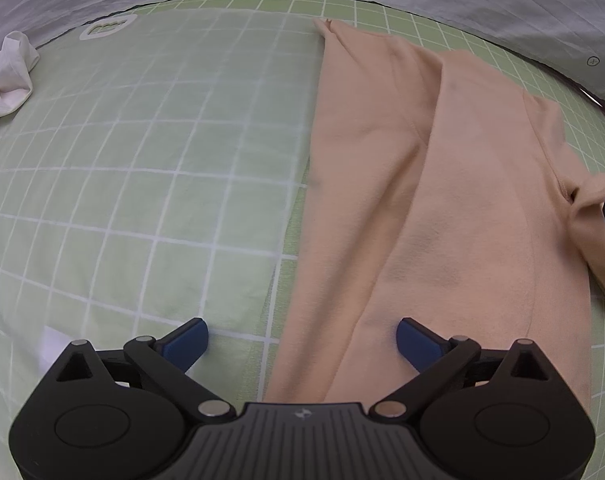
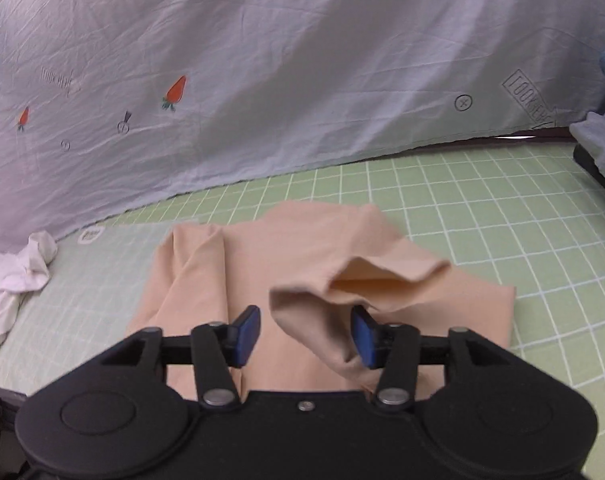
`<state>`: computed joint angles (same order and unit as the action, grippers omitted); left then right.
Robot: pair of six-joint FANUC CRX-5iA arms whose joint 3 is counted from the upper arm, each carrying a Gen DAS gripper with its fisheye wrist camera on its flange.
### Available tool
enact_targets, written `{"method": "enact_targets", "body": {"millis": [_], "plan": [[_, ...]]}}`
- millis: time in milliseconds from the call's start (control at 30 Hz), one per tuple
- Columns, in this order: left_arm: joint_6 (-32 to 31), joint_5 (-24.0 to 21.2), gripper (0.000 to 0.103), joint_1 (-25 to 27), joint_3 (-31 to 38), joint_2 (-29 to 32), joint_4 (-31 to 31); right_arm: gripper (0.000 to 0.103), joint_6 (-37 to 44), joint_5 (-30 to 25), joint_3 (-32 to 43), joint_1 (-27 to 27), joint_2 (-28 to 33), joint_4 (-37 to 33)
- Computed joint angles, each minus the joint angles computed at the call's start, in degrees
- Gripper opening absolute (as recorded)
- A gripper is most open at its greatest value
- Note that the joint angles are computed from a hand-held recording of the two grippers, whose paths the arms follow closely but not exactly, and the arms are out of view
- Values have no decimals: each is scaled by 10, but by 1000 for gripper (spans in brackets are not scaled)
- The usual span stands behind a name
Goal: Fold clothes
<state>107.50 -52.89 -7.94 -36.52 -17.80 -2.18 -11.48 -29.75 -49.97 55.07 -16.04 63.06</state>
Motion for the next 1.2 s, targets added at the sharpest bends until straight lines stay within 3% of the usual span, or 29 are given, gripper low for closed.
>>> {"method": "enact_targets", "body": {"millis": [67, 167, 367, 500, 700, 833, 1033, 1200], "plan": [[10, -3, 100, 3, -5, -10, -1, 63, 62, -44, 14, 36, 4, -59], [31, -7, 100, 2, -4, -22, -11, 81, 50, -102, -3, 68, -23, -68], [48, 7, 100, -26, 19, -41, -37, 92, 1, -235, -31, 118, -70, -100], [27, 39, 100, -59, 55, -11, -35, 96, -32, -292, -43, 128, -96, -119], [-8, 84, 99, -115, 114, 58, -35, 96, -46, -313, -57, 107, -114, -129], [-80, 120, 87, -121, 124, 92, 9, 97, -39, -305, -64, 83, -118, -138], [-141, 128, 62, -124, 150, 160, 56, 98, -19, -279, -66, 36, -109, -153], [-157, 119, 59, -127, 182, 205, 49, 98, -17, -265, -60, -1, -83, -168]]}}
